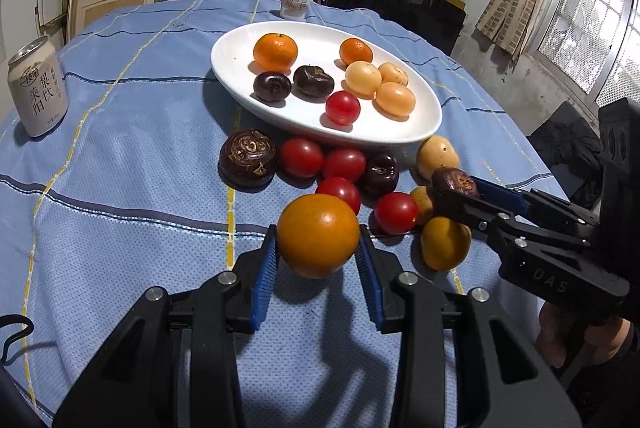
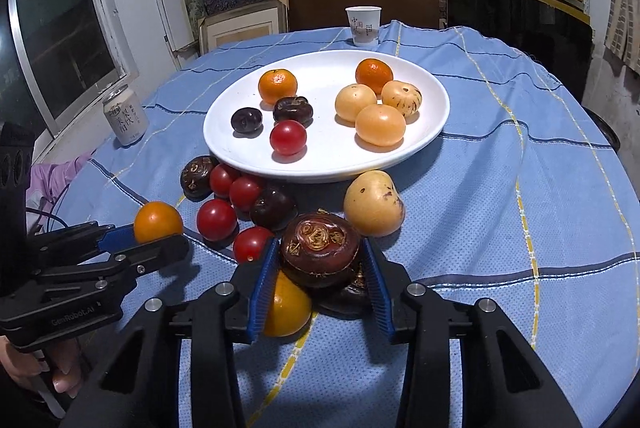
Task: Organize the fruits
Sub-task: 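Carry both held fruits onto the white plate and open both tools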
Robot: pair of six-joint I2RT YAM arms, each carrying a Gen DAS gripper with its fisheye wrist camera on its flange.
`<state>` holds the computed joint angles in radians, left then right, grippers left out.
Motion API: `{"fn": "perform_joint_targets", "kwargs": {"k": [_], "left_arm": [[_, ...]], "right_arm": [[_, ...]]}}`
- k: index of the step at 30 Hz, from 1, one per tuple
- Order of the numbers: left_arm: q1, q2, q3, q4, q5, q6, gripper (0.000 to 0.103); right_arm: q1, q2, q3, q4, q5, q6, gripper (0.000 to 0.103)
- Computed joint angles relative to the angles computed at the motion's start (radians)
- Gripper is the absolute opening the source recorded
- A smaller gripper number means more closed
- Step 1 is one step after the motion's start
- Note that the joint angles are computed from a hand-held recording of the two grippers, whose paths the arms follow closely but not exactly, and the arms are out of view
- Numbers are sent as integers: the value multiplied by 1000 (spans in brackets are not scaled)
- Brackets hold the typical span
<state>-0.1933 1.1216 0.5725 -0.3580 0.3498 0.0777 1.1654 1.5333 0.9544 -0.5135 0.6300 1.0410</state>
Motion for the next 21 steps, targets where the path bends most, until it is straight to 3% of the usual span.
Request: {"fn": "perform_joint_targets", "kwargs": {"k": [21], "left_arm": [[3,-2,-11,12,14,4,37]], "right_arm": [[-14,-50,-51,48,1,15,42]]}}
